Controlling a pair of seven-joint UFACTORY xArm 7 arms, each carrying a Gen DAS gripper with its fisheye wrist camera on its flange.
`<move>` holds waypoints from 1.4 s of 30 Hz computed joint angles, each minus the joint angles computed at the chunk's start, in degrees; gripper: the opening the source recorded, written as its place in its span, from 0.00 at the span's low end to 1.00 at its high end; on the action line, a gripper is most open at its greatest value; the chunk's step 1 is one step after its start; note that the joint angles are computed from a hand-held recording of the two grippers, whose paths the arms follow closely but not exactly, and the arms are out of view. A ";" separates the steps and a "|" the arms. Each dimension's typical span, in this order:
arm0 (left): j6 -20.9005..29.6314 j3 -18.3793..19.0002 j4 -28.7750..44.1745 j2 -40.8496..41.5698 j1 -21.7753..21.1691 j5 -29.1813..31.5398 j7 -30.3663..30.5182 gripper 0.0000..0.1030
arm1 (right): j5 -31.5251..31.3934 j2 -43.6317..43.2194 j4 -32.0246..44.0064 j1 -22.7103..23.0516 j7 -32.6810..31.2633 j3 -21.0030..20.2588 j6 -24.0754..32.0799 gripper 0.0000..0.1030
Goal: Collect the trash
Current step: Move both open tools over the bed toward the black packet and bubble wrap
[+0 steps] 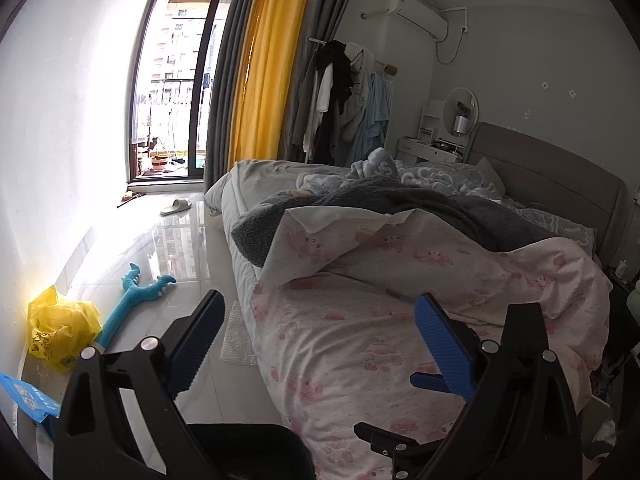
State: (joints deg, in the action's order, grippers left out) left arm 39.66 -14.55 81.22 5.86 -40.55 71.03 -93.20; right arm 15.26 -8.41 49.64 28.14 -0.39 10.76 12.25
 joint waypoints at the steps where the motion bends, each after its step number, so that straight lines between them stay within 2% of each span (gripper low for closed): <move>1: -0.02 -0.05 0.57 0.54 -0.09 0.14 0.05 0.95 | -0.28 -0.48 -0.40 -0.22 0.09 -0.07 -0.03 0.88; 14: -0.08 1.90 5.78 5.14 -3.28 -0.29 1.44 0.95 | 1.38 -5.56 -4.90 -0.86 -2.51 -3.44 0.64 0.88; 21: -1.21 3.62 9.55 8.41 -5.46 -1.57 3.41 0.95 | 0.28 -8.08 -7.26 -2.47 -2.13 -4.08 0.93 0.88; 30: -2.63 6.61 15.35 13.45 -9.12 -3.90 7.19 0.95 | 0.37 -11.31 -10.14 -3.03 -3.13 -6.13 -0.18 0.88; 38: -4.23 9.35 20.58 17.93 -11.46 -7.35 12.57 0.95 | -1.56 -14.71 -13.22 -5.64 -2.58 -7.89 -1.46 0.89; 42: -6.81 10.72 22.77 20.40 -12.04 -9.46 15.96 0.95 | -2.76 -15.32 -14.17 -7.76 -1.33 -8.10 -1.77 0.90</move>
State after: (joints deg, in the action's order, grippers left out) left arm 32.84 -3.82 103.99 26.26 -52.59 61.57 -77.24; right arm 12.50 -23.74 35.46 20.38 -1.72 2.67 10.48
